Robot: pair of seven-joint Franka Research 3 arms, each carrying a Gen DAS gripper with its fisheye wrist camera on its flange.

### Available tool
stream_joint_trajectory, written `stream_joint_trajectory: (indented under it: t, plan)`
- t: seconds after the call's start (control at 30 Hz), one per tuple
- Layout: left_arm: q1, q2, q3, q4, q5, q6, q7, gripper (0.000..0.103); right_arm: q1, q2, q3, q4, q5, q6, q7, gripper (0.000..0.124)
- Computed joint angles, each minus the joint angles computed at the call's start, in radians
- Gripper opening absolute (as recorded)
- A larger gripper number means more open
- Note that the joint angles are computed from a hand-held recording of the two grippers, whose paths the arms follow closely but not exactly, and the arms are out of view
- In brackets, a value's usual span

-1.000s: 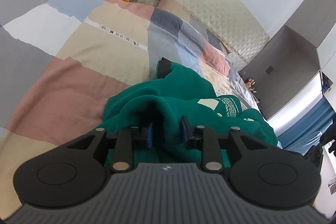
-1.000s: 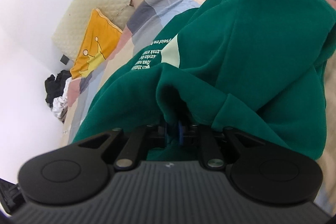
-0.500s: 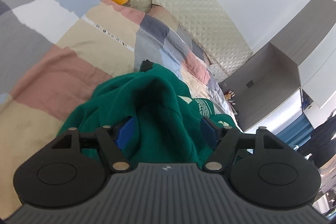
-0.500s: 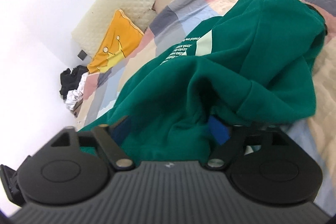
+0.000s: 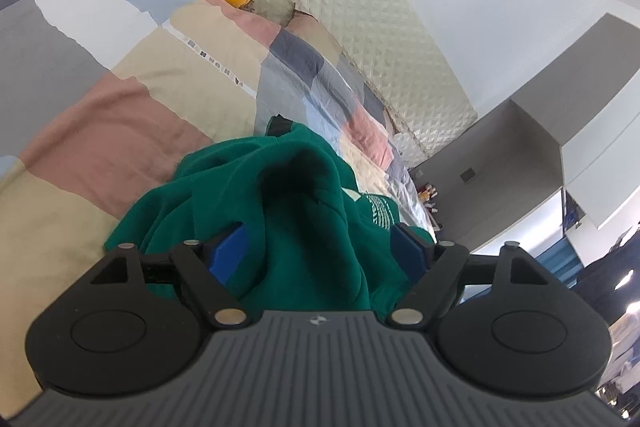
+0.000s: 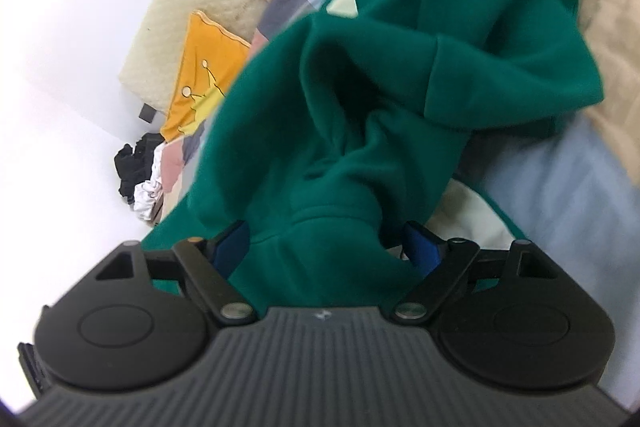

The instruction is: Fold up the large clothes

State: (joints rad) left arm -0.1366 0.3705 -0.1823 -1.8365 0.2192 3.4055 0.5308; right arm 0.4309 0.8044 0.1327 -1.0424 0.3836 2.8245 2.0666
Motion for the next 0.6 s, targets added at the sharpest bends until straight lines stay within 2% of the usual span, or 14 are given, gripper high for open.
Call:
stream_joint_trajectory:
  t: [0.07, 0.13, 0.17, 0.23, 0.3, 0.43, 0.53, 0.6]
  plan:
    - [0.006, 0.005, -0.004, 0.000, -0.004, 0.012, -0.008, 0.083, 0.014, 0.019, -0.023, 0.043, -0.029, -0.035, 0.005, 0.046]
    - [0.063, 0.023, -0.060, 0.001, 0.023, 0.049, -0.043, 0.083, 0.023, 0.000, -0.035, 0.022, -0.055, -0.013, -0.010, 0.025]
    - [0.088, 0.031, -0.083, 0.001, 0.039, 0.068, -0.066, 0.083, 0.013, -0.019, -0.014, -0.012, -0.045, 0.028, -0.038, 0.023]
    - [0.178, 0.062, -0.166, 0.005, 0.112, 0.118, -0.154, 0.083, -0.019, -0.062, 0.044, -0.089, -0.008, 0.128, -0.114, 0.020]
    - [0.247, 0.104, -0.225, 0.012, 0.180, 0.202, -0.253, 0.083, -0.064, -0.100, 0.118, -0.158, 0.041, 0.229, -0.205, 0.019]
    - [0.289, 0.166, -0.252, 0.047, 0.283, 0.311, -0.388, 0.083, -0.179, -0.122, 0.294, -0.225, 0.121, 0.366, -0.371, 0.019]
    - [0.264, 0.172, -0.221, 0.063, 0.308, 0.327, -0.417, 0.083, -0.278, -0.112, 0.441, -0.253, 0.150, 0.433, -0.453, 0.018]
    - [0.258, 0.182, -0.211, 0.090, 0.366, 0.327, -0.441, 0.083, -0.307, -0.110, 0.480, -0.267, 0.148, 0.451, -0.465, 0.018]
